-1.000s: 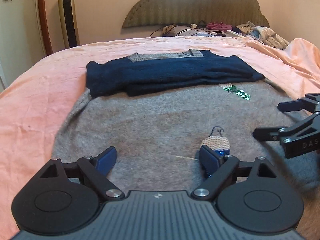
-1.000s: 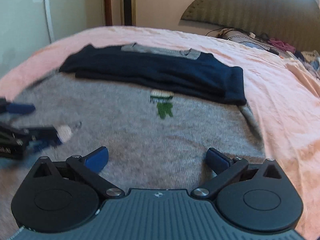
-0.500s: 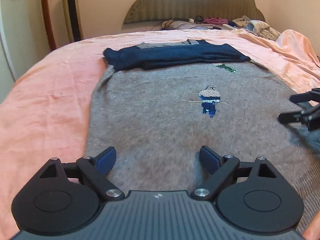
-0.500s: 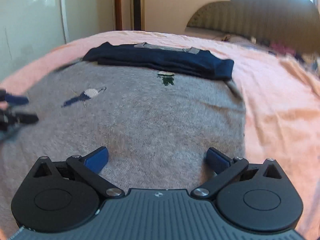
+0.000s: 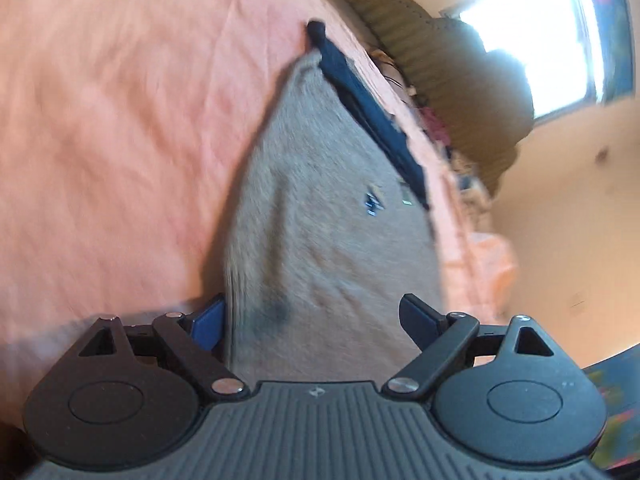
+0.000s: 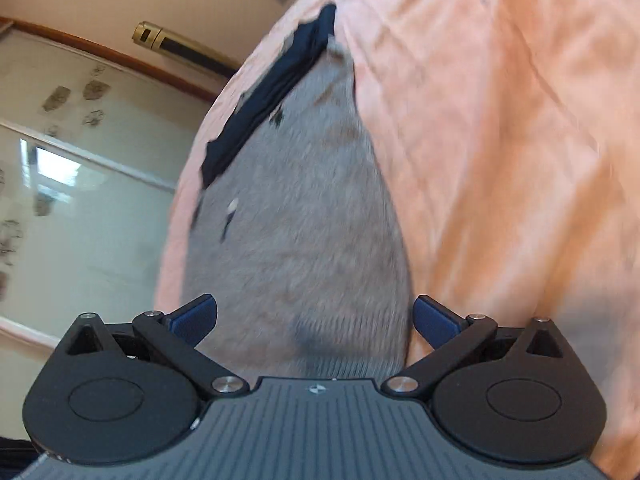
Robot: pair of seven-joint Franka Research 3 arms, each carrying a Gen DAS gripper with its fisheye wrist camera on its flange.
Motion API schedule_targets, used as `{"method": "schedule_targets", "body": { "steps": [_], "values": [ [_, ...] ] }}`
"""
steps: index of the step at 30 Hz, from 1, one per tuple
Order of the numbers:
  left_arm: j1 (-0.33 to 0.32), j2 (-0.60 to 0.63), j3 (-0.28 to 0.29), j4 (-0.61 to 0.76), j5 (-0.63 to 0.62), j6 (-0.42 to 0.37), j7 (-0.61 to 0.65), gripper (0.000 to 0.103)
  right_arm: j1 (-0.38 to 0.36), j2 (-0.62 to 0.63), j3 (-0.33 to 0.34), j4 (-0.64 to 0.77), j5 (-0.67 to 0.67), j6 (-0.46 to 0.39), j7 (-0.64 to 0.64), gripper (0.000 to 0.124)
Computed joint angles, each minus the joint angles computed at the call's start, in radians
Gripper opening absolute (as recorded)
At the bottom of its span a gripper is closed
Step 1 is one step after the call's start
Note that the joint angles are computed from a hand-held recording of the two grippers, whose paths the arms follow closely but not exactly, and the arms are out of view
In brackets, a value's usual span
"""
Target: Fold small clothes
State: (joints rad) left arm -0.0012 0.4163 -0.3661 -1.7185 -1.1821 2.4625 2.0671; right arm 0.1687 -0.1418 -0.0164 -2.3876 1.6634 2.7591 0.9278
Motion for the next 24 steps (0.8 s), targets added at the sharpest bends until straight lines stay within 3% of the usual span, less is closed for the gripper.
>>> {"method": "schedule_targets", "body": {
  "steps": [3, 6, 8, 10, 13, 15, 17, 18, 19, 24],
  "values": [
    [0.028, 0.026, -0.012, 0.019, -0.044, -0.102, 0.011, 0.091, -0.006, -0.009, -0.015, -0.014, 0.006, -0.086, -0.004, 0.103],
    [0.011, 0.025, -0.004, 0.024, -0.026, -0.095, 0.008, 0.091, -0.008, -0.022, -0.014, -0.030, 0.022, -0.110, -0.016, 0.103],
    [0.007, 0.034, 0.000, 0.037, -0.021, -0.091, -0.017, 0.088, -0.006, -0.034, -0.008, -0.036, 0.009, -0.090, -0.005, 0.096],
    [0.002, 0.036, 0.009, 0.043, 0.015, -0.093, -0.048, 0.076, -0.004, -0.032, -0.001, -0.036, -0.071, -0.065, 0.059, 0.066],
    [0.001, 0.040, 0.016, 0.051, 0.069, -0.098, -0.082, 0.061, -0.001, -0.036, -0.007, -0.050, -0.112, -0.048, 0.107, 0.044],
    [0.001, 0.042, 0.015, 0.056, 0.100, -0.098, -0.095, 0.055, 0.000, -0.039, -0.011, -0.058, -0.115, -0.047, 0.114, 0.038],
    [-0.004, 0.043, 0.019, 0.062, 0.141, -0.092, -0.122, 0.042, 0.001, -0.030, -0.006, -0.056, -0.171, -0.026, 0.161, 0.023],
    [-0.010, 0.044, 0.023, 0.064, 0.173, -0.087, -0.141, 0.022, 0.003, -0.029, -0.005, -0.060, -0.196, -0.018, 0.175, 0.012],
    [-0.018, 0.048, 0.031, 0.071, 0.216, -0.087, -0.165, 0.008, 0.006, -0.030, -0.008, -0.062, -0.182, -0.019, 0.157, 0.011],
    [-0.027, 0.058, 0.024, 0.100, 0.349, -0.082, -0.218, 0.005, 0.011, -0.034, -0.013, -0.060, -0.179, -0.020, 0.134, 0.011]
  ]
}}
